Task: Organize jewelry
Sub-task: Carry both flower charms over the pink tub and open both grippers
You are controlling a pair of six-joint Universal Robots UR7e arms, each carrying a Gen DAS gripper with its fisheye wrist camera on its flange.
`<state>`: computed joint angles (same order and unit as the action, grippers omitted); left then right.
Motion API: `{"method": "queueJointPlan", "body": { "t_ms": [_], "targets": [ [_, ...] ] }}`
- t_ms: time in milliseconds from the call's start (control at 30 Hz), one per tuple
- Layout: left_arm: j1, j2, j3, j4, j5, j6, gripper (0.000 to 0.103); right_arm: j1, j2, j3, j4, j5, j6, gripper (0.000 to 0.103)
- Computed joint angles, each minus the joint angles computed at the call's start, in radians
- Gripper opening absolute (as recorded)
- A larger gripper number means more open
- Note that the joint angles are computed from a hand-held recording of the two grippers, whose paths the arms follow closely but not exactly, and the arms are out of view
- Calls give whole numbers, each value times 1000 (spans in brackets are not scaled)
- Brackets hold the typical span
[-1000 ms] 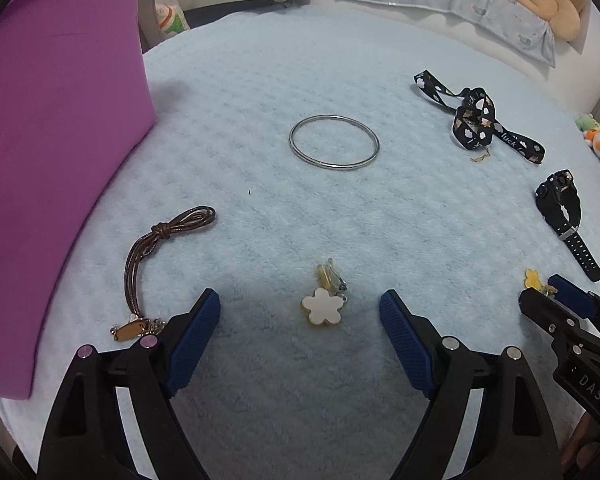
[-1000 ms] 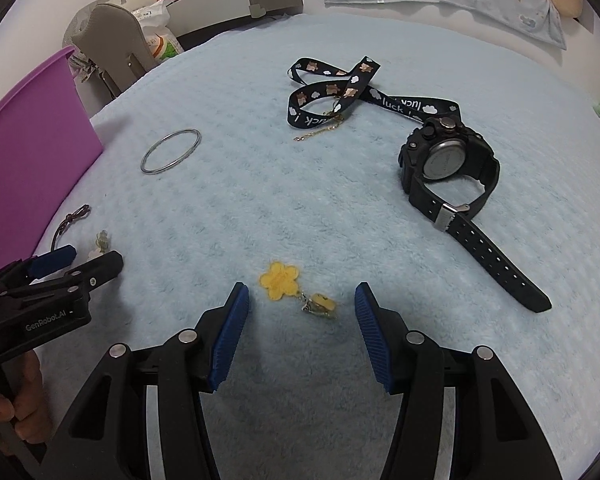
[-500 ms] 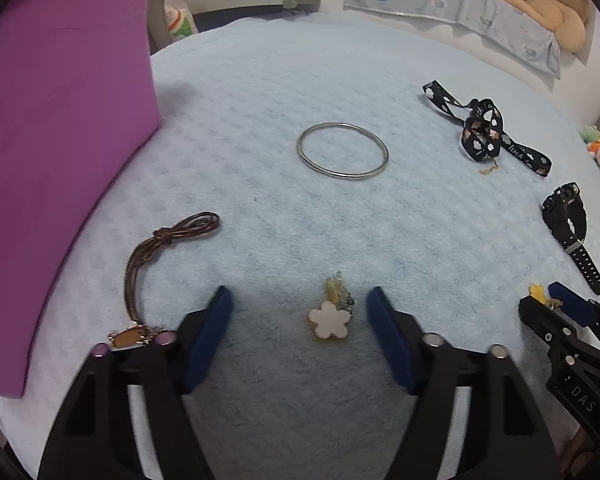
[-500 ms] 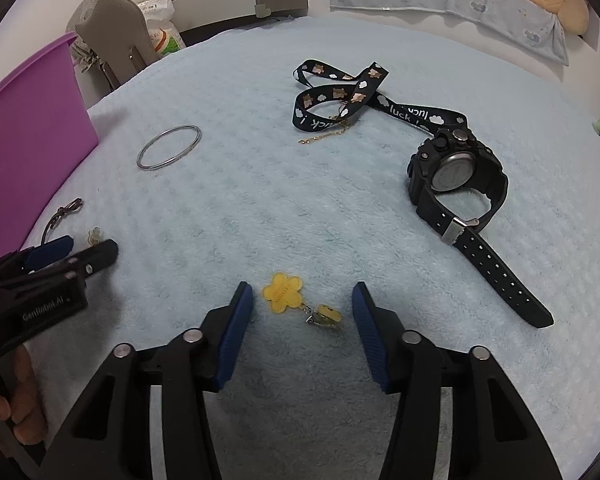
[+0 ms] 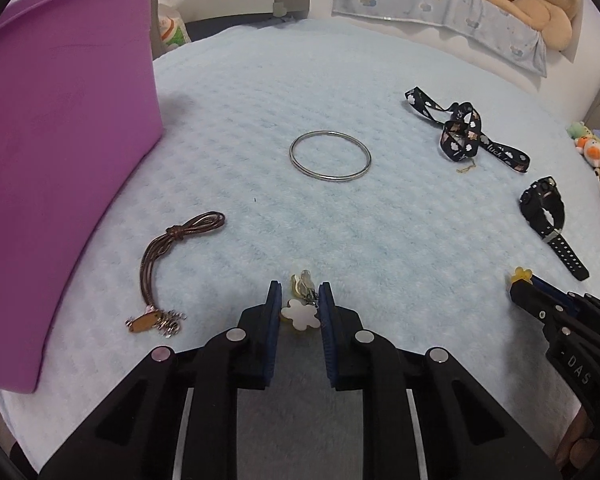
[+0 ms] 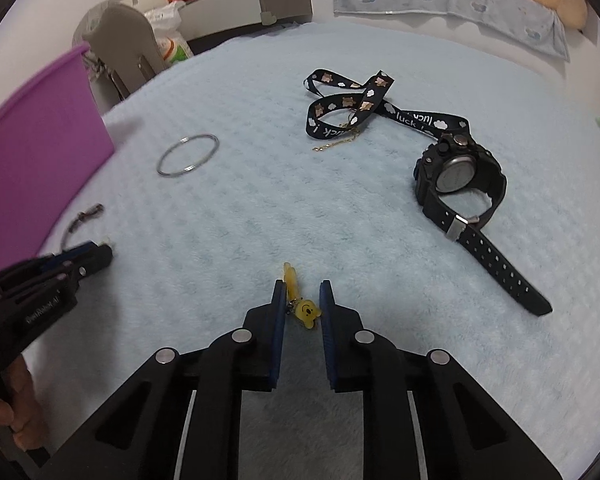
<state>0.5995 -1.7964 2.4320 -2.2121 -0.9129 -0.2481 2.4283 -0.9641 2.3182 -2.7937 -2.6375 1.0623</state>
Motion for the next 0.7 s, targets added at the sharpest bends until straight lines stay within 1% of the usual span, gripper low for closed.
{"method": "queueJointPlan", "body": {
  "t_ms": [67,100,233,367,433,500,600,700],
  "targets": [
    [-9,-18,-3,24,-7,-10,19,13,-4,8,-25,9,16,17],
    [-17,-33,-5,42,-11,-15,19,22,-9,11,-19,12,37,17],
    [-43,-91,-14,98,-20,-32,19,63,-28,0,63,8,125,17],
    [-74,-159,-41,171,-35,-54,19,111,-50,-34,190,4,219,17],
    [-94,-192,-58,212,-35,-60,19,142,-55,-70,282,0,275,17],
    [-110,-221,-81,252,-37,-73,19,167,-52,-106,347,-2,307,17],
    [-129,-260,-133,311,-29,-93,19,199,-39,-164,400,-12,322,17],
    [-141,-290,-178,348,-12,-101,19,228,-14,-232,422,-30,299,17]
  ]
}}
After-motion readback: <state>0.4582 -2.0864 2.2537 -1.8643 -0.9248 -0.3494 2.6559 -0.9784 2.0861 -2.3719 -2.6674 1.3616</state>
